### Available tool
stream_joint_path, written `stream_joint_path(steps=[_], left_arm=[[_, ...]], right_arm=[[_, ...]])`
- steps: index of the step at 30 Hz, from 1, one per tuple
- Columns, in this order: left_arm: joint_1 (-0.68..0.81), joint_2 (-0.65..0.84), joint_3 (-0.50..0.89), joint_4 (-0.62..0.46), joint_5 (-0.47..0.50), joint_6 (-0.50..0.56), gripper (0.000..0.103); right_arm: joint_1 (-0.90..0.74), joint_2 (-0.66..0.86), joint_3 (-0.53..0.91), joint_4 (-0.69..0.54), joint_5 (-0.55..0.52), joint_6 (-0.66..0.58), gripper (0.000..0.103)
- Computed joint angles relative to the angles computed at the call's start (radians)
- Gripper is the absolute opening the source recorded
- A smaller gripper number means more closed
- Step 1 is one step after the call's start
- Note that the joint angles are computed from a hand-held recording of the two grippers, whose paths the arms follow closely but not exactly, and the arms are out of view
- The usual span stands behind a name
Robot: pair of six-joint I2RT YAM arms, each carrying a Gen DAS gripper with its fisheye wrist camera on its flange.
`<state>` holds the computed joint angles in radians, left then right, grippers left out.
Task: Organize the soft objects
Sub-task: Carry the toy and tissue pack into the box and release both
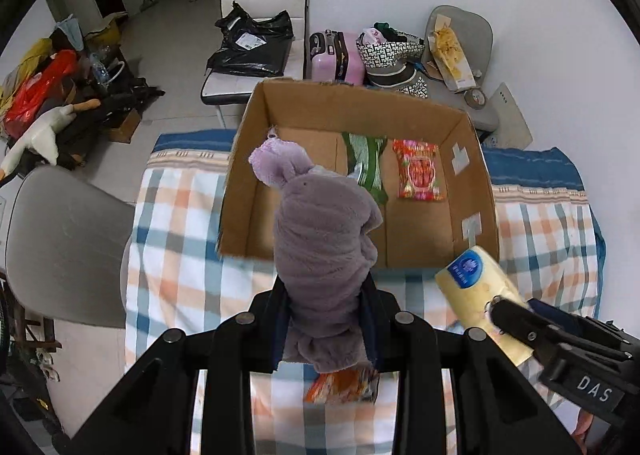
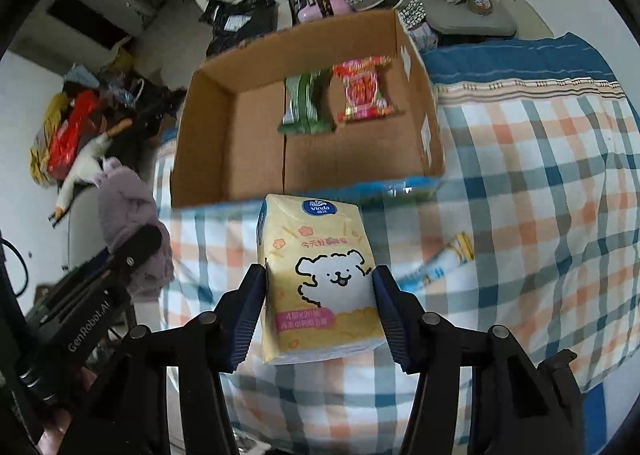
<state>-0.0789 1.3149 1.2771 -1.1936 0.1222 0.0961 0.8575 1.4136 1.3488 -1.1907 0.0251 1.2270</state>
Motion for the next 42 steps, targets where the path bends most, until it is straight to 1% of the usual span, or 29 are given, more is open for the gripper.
stream_joint_path(steps=[3,6,7,13,22,26,27,28,30,31,33,34,35,36,37,38,40,41,42], left_arm=[[-0.024,0.125,0.079,0.016,0.002,-0.018,0.028],[-0.041,0.299,0.195,0.019,0.002,-0.033,0.028],[-0.043,0.337,0.22,0.018,0.002,-0.035,0.028],[-0.07,0.612,0.395,0.02,-0.049,-0.038,0.028],[-0.08,0.92,0.669,-0.04,-0.065,-0.034,0.028],[-0.085,1.024,0.785,-0.088,-0.058,-0.04,0.033],[-0.087,1.045,0.808,-0.099,-0.059,-0.043,0.033],[-0.09,1.071,0.838,-0.119,-0.063,-0.045,0.033],[-0.093,1.116,0.89,-0.157,-0.064,-0.044,0.033],[-0.094,1.129,0.904,-0.165,-0.059,-0.046,0.036],[-0.089,1.151,0.93,-0.184,-0.04,-0.053,0.042],[-0.083,1.16,0.942,-0.192,-0.017,-0.055,0.049],[-0.078,1.159,0.941,-0.19,-0.007,-0.059,0.063],[-0.075,1.156,0.94,-0.188,0.002,-0.059,0.071],[-0.071,1.148,0.933,-0.183,0.009,-0.058,0.084],[-0.069,1.134,0.918,-0.176,0.009,-0.059,0.088],[-0.065,1.121,0.91,-0.181,0.014,-0.057,0.09],[-0.064,1.104,0.892,-0.174,0.011,-0.058,0.093],[-0.062,1.084,0.869,-0.164,0.01,-0.057,0.094]], right_arm=[[-0.083,0.033,0.034,0.004,0.019,-0.057,0.057],[-0.168,0.094,0.073,0.013,0.036,-0.132,0.056],[-0.192,0.118,0.081,0.018,0.041,-0.155,0.056],[-0.303,0.29,0.108,0.094,0.06,-0.263,0.056],[-0.335,0.538,0.119,0.203,0.059,-0.343,0.056],[-0.342,0.599,0.112,0.226,0.031,-0.353,0.057],[-0.346,0.607,0.109,0.23,0.018,-0.354,0.058],[-0.353,0.628,0.12,0.223,0.002,-0.358,0.062],[-0.36,0.648,0.133,0.225,-0.014,-0.368,0.065],[-0.362,0.661,0.146,0.221,-0.026,-0.375,0.069],[-0.369,0.683,0.168,0.218,-0.051,-0.381,0.073],[-0.37,0.693,0.181,0.212,-0.054,-0.383,0.073],[-0.371,0.702,0.192,0.207,-0.056,-0.384,0.074],[-0.372,0.714,0.208,0.2,-0.06,-0.384,0.078],[-0.374,0.721,0.219,0.197,-0.071,-0.385,0.083],[-0.376,0.723,0.223,0.196,-0.076,-0.384,0.085],[-0.379,0.723,0.228,0.196,-0.079,-0.384,0.093],[-0.379,0.722,0.232,0.193,-0.077,-0.384,0.095],[-0.383,0.721,0.238,0.189,-0.077,-0.384,0.097]])
